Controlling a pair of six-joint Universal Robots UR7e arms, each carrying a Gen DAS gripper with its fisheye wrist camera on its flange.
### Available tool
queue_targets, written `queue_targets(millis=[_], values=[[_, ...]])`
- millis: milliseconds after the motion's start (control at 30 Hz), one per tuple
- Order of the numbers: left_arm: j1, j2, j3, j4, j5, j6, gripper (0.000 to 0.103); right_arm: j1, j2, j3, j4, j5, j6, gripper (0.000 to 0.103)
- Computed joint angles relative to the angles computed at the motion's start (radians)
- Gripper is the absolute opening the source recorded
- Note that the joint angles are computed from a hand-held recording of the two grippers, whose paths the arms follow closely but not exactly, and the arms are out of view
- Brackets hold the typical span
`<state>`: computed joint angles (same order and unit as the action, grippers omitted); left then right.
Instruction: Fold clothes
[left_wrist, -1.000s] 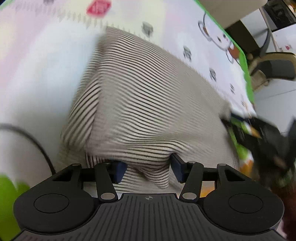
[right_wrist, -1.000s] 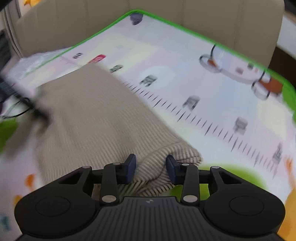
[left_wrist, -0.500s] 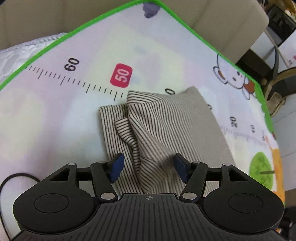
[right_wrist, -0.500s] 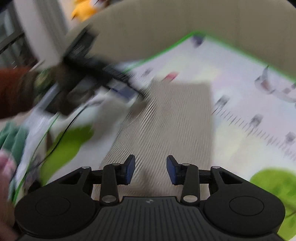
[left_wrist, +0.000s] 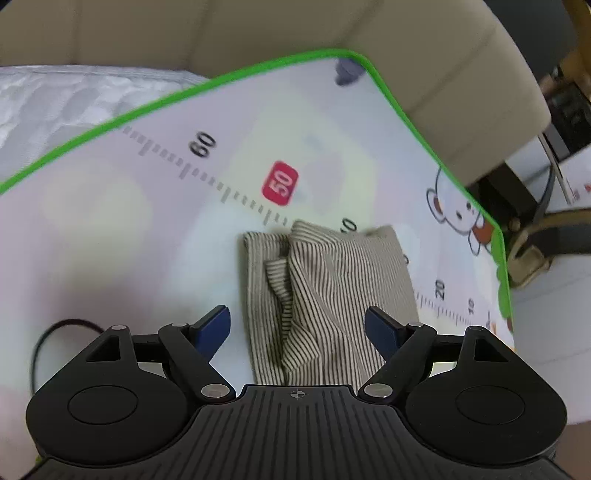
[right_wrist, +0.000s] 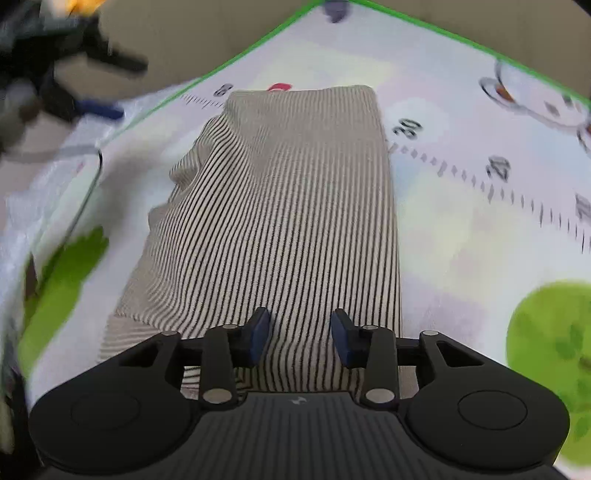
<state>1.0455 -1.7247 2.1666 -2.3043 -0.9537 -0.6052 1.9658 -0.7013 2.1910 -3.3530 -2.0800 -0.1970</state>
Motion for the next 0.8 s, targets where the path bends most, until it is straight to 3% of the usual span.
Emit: queue_targets(millis=[67, 133, 233, 333, 467, 533, 667, 800], values=[[-0.039, -0.025, 0.005, 0.03, 0.042, -0.029, 0.09, 0.035, 0.026, -0.017, -0.015, -0.063, -0.021, 0.041], [-0.08, -0.045, 0.013, 0.083, 0.083, -0.065, 0.095, 0.081, 0.048, -0.022, -0.06, -0.123, 0.014, 0.041], [-0.14, -0.082, 0.039, 0.144, 0.107, -0.136, 0.095, 0.159, 0.091, -0.001, -0.239, -0.151, 0.024, 0.041], [-0.19, -0.119, 0.066, 0.171, 0.105, -0.23, 0.095, 0.23, 0.092, 0.031, -0.34, -0.094, 0.113, 0.043], [-0.305, -0.163, 0.066, 0.338, 0.163, -0.396, 0.095, 0.31, 0.071, 0.069, -0.346, -0.04, 0.232, 0.046], [-0.385, -0.193, 0.061, 0.458, 0.207, -0.455, 0.095, 0.342, 0.065, 0.077, -0.341, -0.049, 0.195, 0.052], [-0.502, -0.251, 0.032, 0.714, 0.229, -0.613, 0.097, 0.386, 0.073, 0.083, -0.375, -0.124, 0.152, 0.053], [-0.556, -0.29, 0.022, 0.752, 0.226, -0.667, 0.099, 0.387, 0.072, 0.096, -0.417, -0.137, 0.157, 0.057]])
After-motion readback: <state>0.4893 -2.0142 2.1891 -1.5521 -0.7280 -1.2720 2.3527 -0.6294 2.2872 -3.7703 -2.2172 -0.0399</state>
